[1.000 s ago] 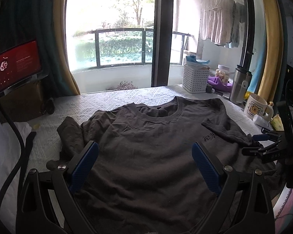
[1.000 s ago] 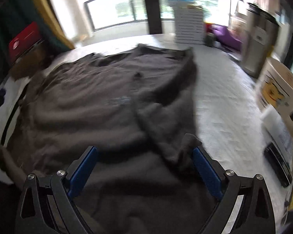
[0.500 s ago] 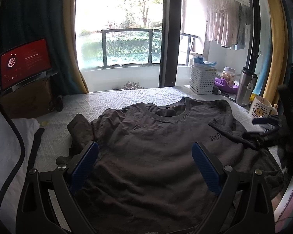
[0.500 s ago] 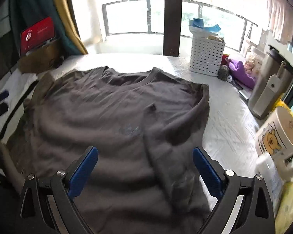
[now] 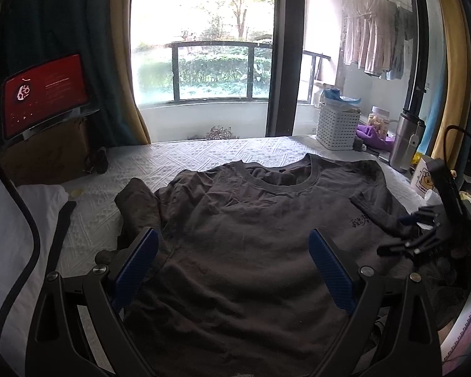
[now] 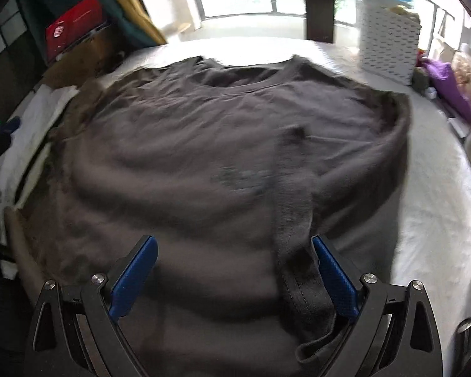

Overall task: Fold small clothes
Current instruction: 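Lay the folded side flat and release it with the right gripper, then move the left gripper to the opposite side edge and grasp it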

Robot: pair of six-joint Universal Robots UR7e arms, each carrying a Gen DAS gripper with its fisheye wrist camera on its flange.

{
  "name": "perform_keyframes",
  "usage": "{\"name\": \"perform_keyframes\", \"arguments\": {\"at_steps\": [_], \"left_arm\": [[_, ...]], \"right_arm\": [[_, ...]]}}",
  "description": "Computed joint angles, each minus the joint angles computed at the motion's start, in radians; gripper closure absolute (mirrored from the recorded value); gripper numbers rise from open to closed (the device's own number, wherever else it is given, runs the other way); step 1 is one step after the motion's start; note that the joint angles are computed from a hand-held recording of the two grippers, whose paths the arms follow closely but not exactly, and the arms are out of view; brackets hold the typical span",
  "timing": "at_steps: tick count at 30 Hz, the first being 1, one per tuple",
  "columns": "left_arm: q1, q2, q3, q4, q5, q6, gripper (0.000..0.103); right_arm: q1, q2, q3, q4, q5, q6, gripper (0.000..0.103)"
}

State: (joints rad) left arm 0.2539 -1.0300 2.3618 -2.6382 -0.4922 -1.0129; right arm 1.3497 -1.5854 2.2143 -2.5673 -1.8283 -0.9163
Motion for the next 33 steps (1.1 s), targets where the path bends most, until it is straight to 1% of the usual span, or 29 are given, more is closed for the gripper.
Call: {"name": "perform_keyframes", "arguments": {"at_steps": [6,8,10,12,16,19,22,23,25,26,29,33], "left_arm": [[0.001,-0.018,0.011,0.012,0.010,-0.010,0.007],[-0.001,-0.030,0.018,0.028,0.015,-0.027,0.007],[-0.001,-0.041,0.024,0.040,0.018,-0.042,0.007],[-0.002,-0.051,0.029,0.058,0.023,-0.059,0.007],[0.006,-0.078,0.042,0.098,0.034,-0.099,0.007],[0.021,-0.111,0.046,0.172,0.044,-0.149,0.007],[0.039,-0.147,0.044,0.257,0.055,-0.194,0.007],[0.050,-0.162,0.042,0.289,0.056,-0.205,0.007],[0.067,-0.179,0.041,0.316,0.053,-0.207,0.007],[0.081,-0.192,0.037,0.349,0.055,-0.216,0.007],[0.111,-0.222,0.034,0.384,0.058,-0.208,0.007],[0.168,-0.264,0.034,0.377,0.063,-0.123,0.007]], "right_arm": [[0.067,-0.039,0.047,0.079,0.013,0.007,0.005],[0.091,-0.047,0.061,0.075,-0.005,-0.002,0.005],[0.107,-0.050,0.068,0.044,-0.016,-0.007,0.005],[0.106,-0.049,0.062,0.004,-0.028,0.000,0.005],[0.063,-0.038,0.026,-0.083,-0.047,0.066,0.005],[0.030,-0.015,0.000,-0.074,-0.077,0.120,0.005],[0.018,-0.007,0.006,-0.039,-0.075,0.112,0.005],[0.019,-0.008,0.013,-0.036,-0.067,0.111,0.005],[0.018,-0.015,0.012,0.010,-0.022,0.111,0.005],[0.023,-0.018,0.017,0.015,-0.005,0.108,0.005],[0.047,-0.014,0.022,-0.018,0.019,0.120,0.005],[0.064,0.003,0.005,-0.089,0.034,0.163,0.005]]}}
